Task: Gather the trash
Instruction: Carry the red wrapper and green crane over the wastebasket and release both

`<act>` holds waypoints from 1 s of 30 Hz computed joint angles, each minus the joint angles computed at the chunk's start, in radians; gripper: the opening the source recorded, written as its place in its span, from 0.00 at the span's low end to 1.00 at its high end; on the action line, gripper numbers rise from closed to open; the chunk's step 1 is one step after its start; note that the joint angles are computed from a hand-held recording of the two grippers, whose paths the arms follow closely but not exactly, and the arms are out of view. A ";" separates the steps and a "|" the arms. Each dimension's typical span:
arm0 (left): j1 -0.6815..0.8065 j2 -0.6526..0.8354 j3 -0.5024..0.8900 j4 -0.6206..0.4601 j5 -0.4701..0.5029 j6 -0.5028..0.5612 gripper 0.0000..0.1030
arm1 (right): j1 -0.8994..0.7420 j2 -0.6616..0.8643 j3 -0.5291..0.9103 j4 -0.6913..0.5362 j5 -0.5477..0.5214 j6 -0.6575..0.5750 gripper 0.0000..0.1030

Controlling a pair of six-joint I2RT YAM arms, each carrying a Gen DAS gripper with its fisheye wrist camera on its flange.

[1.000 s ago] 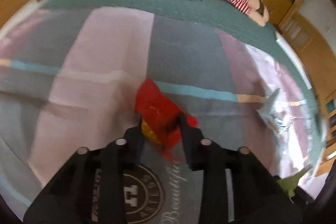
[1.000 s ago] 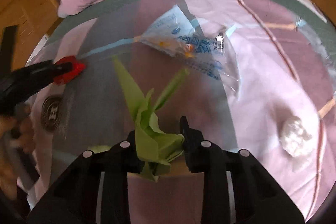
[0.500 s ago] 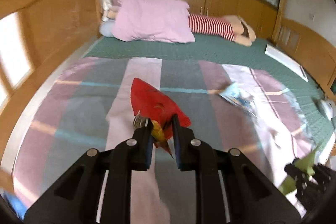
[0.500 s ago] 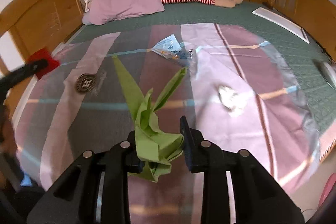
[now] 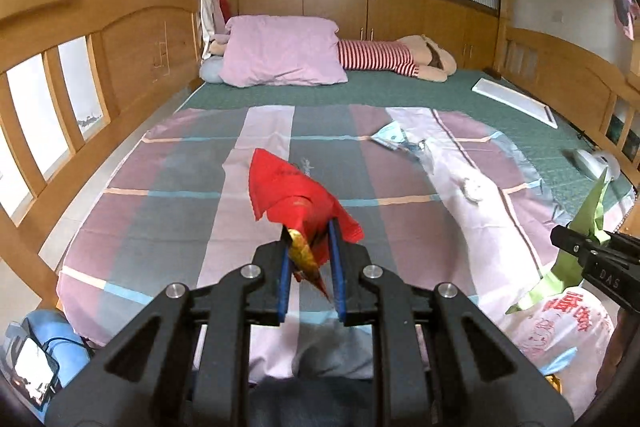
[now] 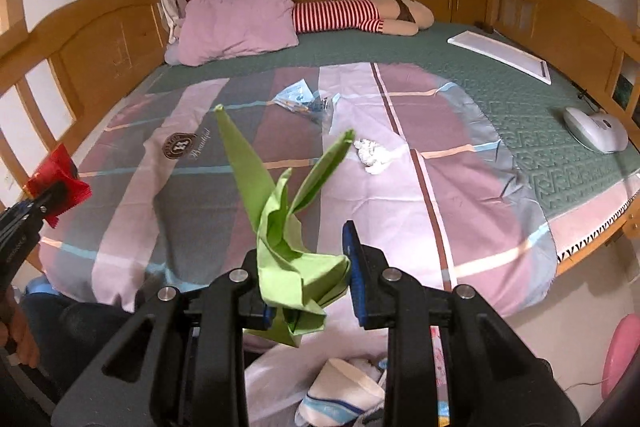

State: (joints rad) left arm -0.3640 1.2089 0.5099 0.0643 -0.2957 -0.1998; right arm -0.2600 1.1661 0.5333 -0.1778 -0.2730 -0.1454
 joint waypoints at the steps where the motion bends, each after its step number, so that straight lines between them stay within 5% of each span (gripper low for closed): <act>1: -0.023 -0.035 -0.010 -0.016 -0.020 -0.004 0.17 | -0.015 -0.038 -0.008 -0.025 -0.013 -0.011 0.28; 14: -0.259 -0.271 0.000 -0.244 -0.189 -0.089 0.17 | -0.284 -0.363 -0.027 -0.286 -0.245 -0.184 0.28; 23: -0.517 -0.333 0.081 -0.405 -0.403 -0.175 0.17 | -0.630 -0.399 0.028 -0.508 -0.501 -0.447 0.28; 30: -0.656 -0.257 0.144 -0.436 -0.467 -0.229 0.17 | -0.825 -0.307 0.065 -0.623 -0.574 -0.684 0.28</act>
